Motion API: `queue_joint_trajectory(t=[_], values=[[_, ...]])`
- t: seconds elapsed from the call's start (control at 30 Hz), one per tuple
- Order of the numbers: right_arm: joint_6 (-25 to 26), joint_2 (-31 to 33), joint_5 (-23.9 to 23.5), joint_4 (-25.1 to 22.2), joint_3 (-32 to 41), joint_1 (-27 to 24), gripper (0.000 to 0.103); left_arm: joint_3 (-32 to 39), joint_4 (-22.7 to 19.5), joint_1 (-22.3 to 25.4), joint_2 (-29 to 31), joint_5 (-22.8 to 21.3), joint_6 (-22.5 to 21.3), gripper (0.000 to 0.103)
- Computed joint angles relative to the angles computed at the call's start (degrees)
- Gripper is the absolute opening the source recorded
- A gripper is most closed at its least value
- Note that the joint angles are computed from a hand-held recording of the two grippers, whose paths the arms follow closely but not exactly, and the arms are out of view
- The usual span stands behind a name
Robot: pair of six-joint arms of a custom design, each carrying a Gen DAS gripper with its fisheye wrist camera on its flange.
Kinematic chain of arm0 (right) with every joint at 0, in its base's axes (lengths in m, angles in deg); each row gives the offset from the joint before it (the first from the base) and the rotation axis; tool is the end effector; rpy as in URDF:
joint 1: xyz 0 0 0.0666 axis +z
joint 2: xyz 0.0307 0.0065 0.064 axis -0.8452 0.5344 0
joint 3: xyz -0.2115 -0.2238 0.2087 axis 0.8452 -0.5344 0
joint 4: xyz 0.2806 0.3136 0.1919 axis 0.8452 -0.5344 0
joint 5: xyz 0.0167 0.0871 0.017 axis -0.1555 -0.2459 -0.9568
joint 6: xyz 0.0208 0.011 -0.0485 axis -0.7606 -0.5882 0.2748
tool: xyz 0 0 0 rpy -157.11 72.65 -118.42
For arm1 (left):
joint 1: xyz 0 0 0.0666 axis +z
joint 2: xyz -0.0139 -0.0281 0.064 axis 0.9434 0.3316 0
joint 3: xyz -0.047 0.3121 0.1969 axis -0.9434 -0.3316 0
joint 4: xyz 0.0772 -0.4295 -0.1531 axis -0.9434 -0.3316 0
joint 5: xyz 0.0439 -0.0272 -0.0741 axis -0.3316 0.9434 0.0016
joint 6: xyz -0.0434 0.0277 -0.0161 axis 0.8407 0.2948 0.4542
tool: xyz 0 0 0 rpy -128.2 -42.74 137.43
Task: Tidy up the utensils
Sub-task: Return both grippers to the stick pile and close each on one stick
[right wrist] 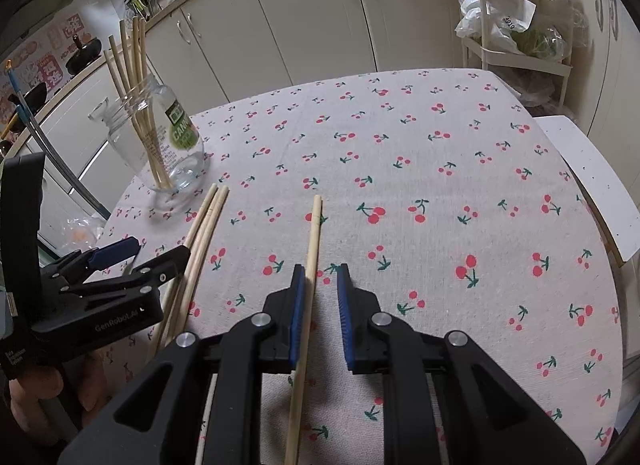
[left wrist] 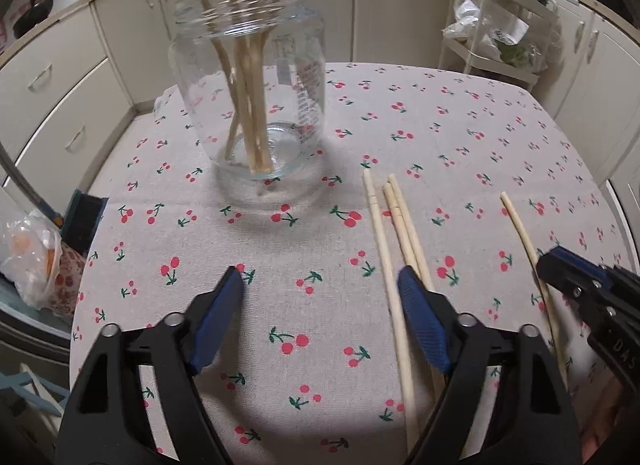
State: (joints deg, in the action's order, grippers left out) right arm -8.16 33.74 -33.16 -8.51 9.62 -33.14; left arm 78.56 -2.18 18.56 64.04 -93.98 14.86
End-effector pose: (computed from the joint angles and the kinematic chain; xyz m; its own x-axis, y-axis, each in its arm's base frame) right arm 0.3732 0.1795 0.3948 -0.7529 -0.2152 -0.6220 -0.4583 0.8497 0.2609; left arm 0.3464 -0.4155 0.3531 -0.8089 -0.2195 -0.5455 -0.2782 0.9602 0.0262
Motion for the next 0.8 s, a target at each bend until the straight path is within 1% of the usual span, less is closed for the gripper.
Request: queue_joint_trajectory(t=[0.07,0.1,0.13,0.2,0.23,0.27,0.37,0.43,0.5,0.53,0.57,0.6,0.63,0.67,0.73,0.77,0.8], values=[[0.3,-0.1,0.1,-0.2,-0.1,0.2,0.017,0.3,0.1,-0.3,0.0,0.0,-1.7,0.053],[0.4,-0.3,-0.1,-0.3,-0.2,0.4,0.017,0.0,0.7,-0.3,-0.4,0.6,-2.4,0.049],[0.3,-0.5,-0.7,-0.4,-0.4,0.4,0.017,-0.3,0.5,-0.4,-0.9,0.8,-2.5,0.042],[0.3,-1.0,-1.5,-0.7,-0.8,0.5,0.017,-1.6,0.3,-0.4,-2.4,1.5,-2.5,0.033],[0.3,-1.2,-1.9,-1.0,-0.9,0.5,0.017,-2.0,0.0,-0.4,-2.9,1.8,-2.4,0.025],[0.3,-1.3,-2.1,-1.3,-0.9,0.5,0.017,-2.6,-0.3,-0.3,-3.7,2.3,-2.4,0.023],[0.5,-1.1,-0.4,-1.4,-0.6,0.8,0.017,-4.8,1.3,0.4,-6.3,5.2,-3.9,0.023],[0.5,-0.2,0.1,-1.3,0.2,0.8,0.017,-5.2,1.3,0.8,-6.6,5.6,-4.9,0.023],[0.9,0.7,0.8,-1.2,0.9,0.9,0.017,-4.6,1.2,1.5,-6.0,5.6,-5.7,0.026],[1.1,1.2,0.9,-1.2,1.3,0.9,0.017,-4.1,1.4,2.0,-5.5,5.3,-5.9,0.031],[1.4,1.9,1.4,-1.1,1.8,1.1,0.017,-3.6,1.3,2.3,-5.0,4.9,-6.0,0.038],[1.7,2.2,1.6,-1.1,2.1,1.2,0.017,-3.1,1.2,2.6,-4.5,4.4,-6.1,0.042],[2.0,2.6,1.9,-1.0,2.4,1.2,0.017,-2.6,1.1,3.1,-4.0,3.9,-5.8,0.048],[2.2,2.9,2.1,-0.9,2.7,1.3,0.017,-2.5,1.5,3.8,-3.9,4.1,-5.6,0.051],[2.6,3.4,2.5,-0.6,3.0,1.5,0.017,-2.3,2.1,4.7,-3.6,4.9,-5.9,0.051],[2.9,3.5,2.7,-0.5,3.0,1.6,0.017,-2.2,2.5,5.1,-3.3,5.4,-6.7,0.049],[3.1,3.5,3.2,-0.2,3.0,1.8,0.017,-1.9,2.6,5.4,-3.0,5.7,-7.1,0.044]])
